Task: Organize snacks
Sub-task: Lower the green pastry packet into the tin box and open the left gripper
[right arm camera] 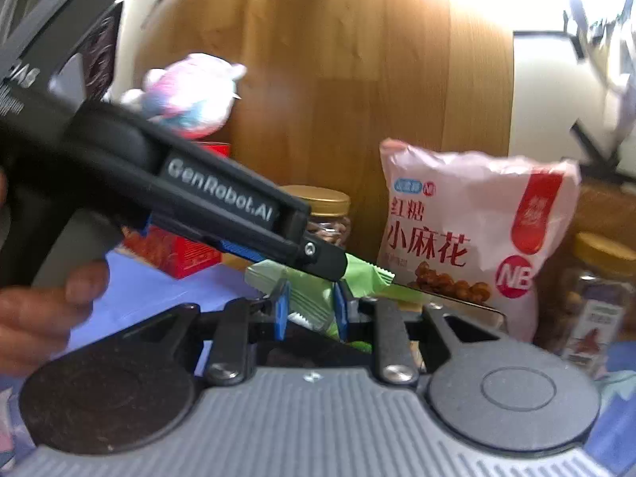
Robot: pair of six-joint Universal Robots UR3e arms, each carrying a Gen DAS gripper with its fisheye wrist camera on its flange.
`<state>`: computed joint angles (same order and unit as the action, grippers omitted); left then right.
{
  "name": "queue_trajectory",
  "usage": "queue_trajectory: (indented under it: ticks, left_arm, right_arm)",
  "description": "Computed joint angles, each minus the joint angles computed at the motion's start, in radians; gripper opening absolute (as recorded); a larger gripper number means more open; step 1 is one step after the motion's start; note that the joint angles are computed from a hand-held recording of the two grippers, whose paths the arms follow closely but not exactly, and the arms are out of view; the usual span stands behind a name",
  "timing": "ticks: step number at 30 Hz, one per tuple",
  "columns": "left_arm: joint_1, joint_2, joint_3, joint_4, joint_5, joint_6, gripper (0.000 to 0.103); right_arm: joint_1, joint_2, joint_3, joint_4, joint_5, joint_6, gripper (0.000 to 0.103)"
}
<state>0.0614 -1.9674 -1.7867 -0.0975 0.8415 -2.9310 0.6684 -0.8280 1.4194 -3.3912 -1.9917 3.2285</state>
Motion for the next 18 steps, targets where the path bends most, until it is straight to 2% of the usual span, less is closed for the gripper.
queue_trajectory:
  ticks: [2, 4, 7, 10, 14, 17, 18]
  left_arm:
    - [-0.037, -0.081, 0.083, 0.028, 0.082, -0.045, 0.045]
    - [-0.043, -0.116, 0.125, 0.003, 0.112, -0.068, 0.045]
    - [0.012, -0.084, 0.054, 0.03, 0.029, -0.067, 0.045]
    - [0.074, -0.017, -0.048, 0.045, -0.045, -0.038, 0.045]
    - [0.181, 0.136, -0.231, -0.056, -0.164, 0.078, 0.045]
    - [0.285, 0.281, -0.406, -0.198, -0.233, 0.245, 0.045]
    - [0.325, 0.338, -0.462, -0.288, -0.249, 0.326, 0.045]
  right_arm:
    - [-0.056, 0.023, -0.037, 0.026, 0.068, 0.032, 0.028]
    - [-0.094, 0.04, -0.06, 0.056, 0.109, 0.083, 0.032]
    - [-0.115, 0.005, 0.03, -0.013, 0.13, 0.158, 0.033]
    - [-0.083, -0.035, 0.14, -0.105, 0.061, 0.199, 0.033]
    - [-0.057, -0.129, 0.34, -0.216, 0.065, 0.304, 0.033]
    - [-0.027, -0.189, 0.454, -0.225, 0.095, 0.386, 0.033]
    - [-0.026, -0.197, 0.48, -0.219, 0.122, 0.415, 0.033]
